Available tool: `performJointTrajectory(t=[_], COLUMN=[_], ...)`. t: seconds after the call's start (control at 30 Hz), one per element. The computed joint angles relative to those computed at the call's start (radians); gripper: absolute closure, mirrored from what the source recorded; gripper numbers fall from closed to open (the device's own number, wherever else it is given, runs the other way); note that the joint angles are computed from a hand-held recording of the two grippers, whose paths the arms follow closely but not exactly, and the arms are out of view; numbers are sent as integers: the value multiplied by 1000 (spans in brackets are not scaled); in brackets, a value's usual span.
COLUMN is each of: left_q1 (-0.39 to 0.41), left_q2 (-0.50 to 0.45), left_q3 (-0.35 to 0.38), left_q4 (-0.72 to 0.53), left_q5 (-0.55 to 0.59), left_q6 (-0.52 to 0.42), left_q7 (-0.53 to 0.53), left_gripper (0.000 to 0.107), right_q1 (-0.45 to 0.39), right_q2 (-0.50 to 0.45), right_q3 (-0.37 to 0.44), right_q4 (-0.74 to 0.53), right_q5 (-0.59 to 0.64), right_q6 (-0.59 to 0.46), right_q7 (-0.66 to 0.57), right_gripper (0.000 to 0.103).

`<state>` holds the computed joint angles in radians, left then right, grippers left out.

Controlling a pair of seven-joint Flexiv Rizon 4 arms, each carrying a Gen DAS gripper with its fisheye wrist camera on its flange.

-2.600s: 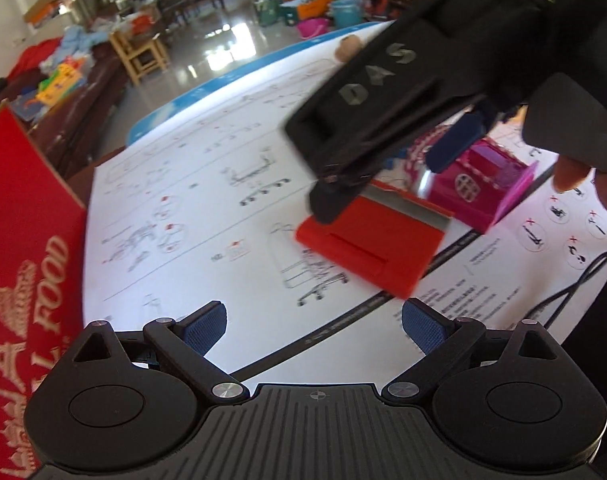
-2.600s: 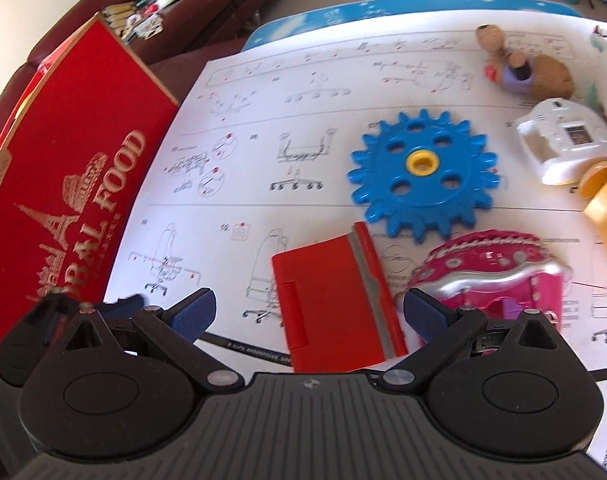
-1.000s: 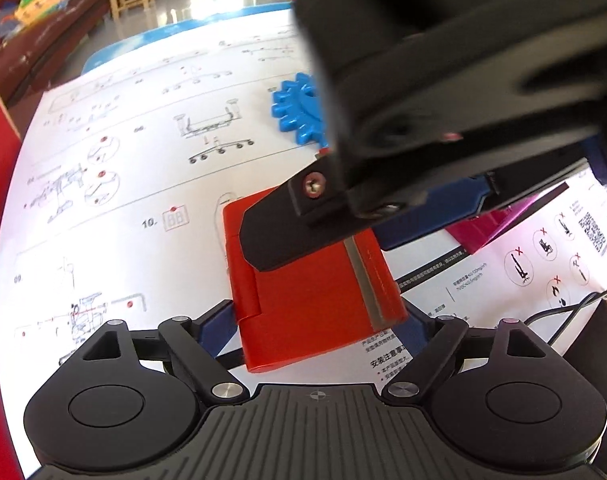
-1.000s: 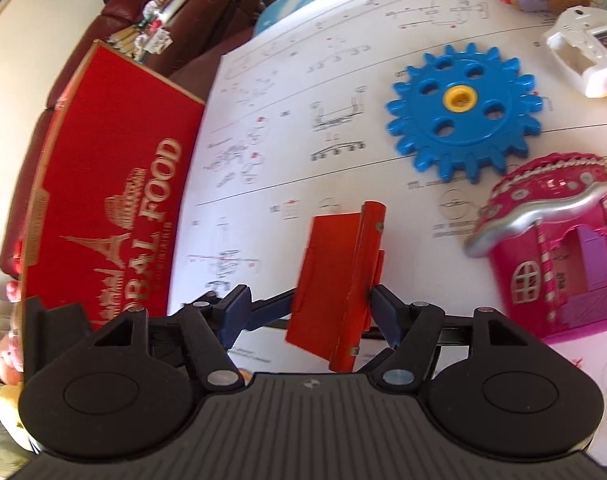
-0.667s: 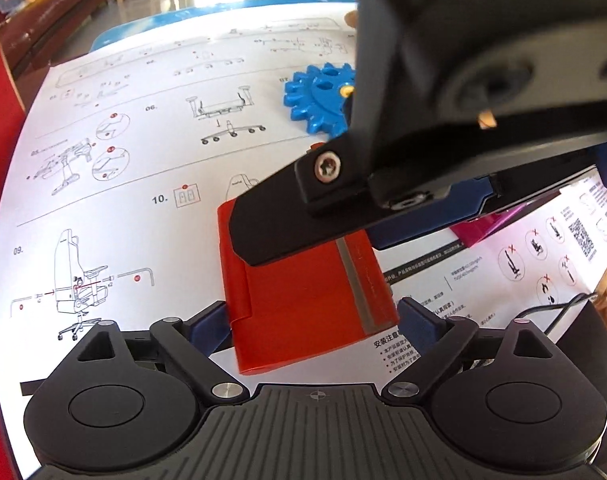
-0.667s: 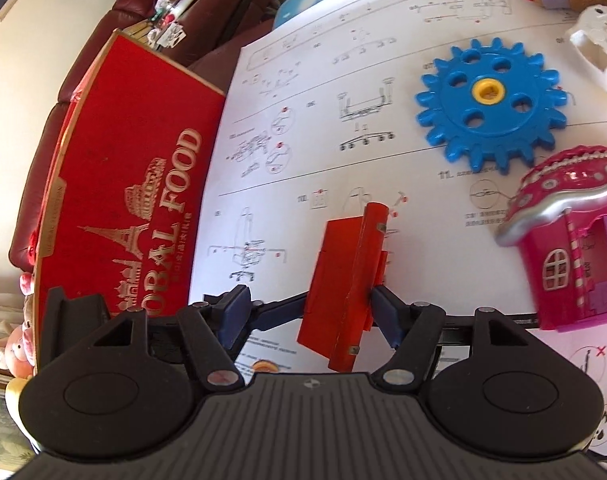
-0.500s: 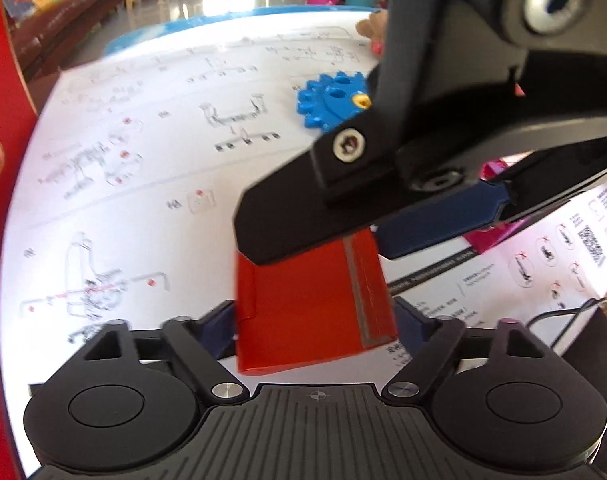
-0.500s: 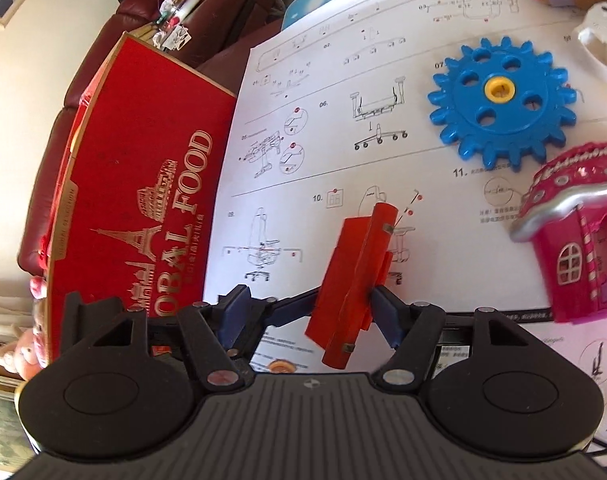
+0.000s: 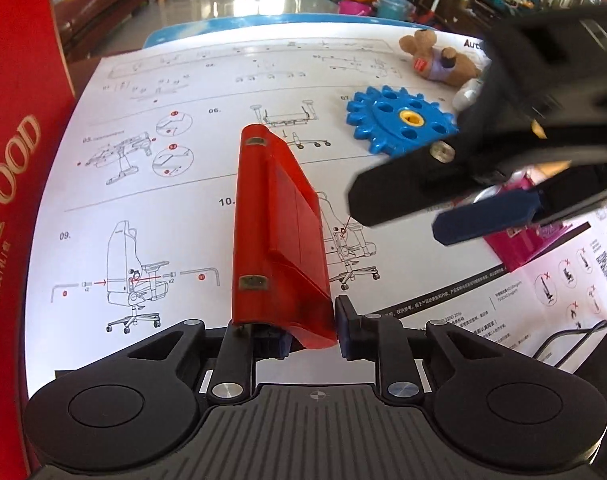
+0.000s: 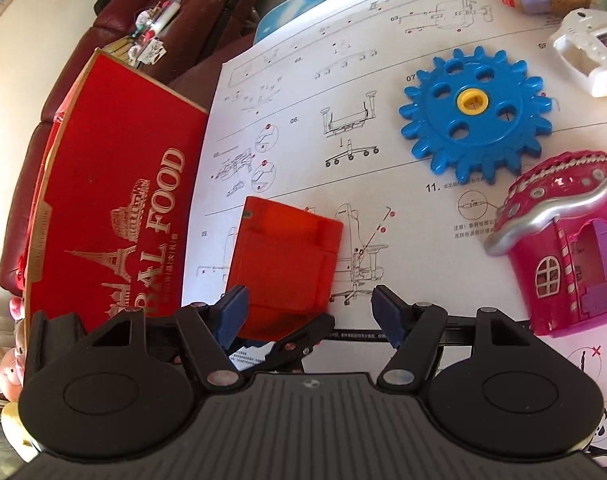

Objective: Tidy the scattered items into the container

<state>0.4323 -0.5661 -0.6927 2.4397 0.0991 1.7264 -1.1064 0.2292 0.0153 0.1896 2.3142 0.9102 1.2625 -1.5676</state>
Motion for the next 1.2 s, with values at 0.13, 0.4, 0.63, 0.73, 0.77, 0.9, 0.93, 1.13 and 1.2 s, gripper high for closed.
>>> performJointTrajectory(t=[0.13, 0.4, 0.63, 0.73, 0.77, 0.9, 0.93, 1.13, 1.2], left_q1=[-83, -212, -185, -246, -250, -213, -227, -231, -210], left_q2=[28, 11, 23, 46, 48, 44, 42, 80, 87], left_q3=[91, 193, 167, 226, 230, 192, 200, 199, 177], left_q4=[11, 12, 19, 16, 12, -7, -13, 14, 19], left_q5=[40, 106, 130, 95, 90, 80, 75, 73, 66], left_q6=[76, 141, 121, 144, 146, 106, 99, 83, 68], left_q7=[7, 24, 46, 15, 3, -21, -20, -9, -6], left_gripper=[85, 86, 63, 35, 34, 36, 39, 73, 76], right_q1=[12, 18, -21, -12, -7, -48, -52, -61, -68], right_q2=[-16, -86, -162, -155, -152, -146, -145, -128, -127], right_q3=[9, 27, 65, 67, 63, 87, 90, 88, 82], right_q4=[-7, -53, -62, -24, -9, -15, -17, -33, -44], right_q5=[-55, -133, -219, -284, -320, -265, -248, -152, -110], right_q6=[28, 55, 68, 100, 105, 68, 61, 33, 22], right_q7=[39, 79, 118, 167, 194, 167, 159, 98, 73], right_gripper=[30, 27, 44, 56, 59, 63, 63, 59, 57])
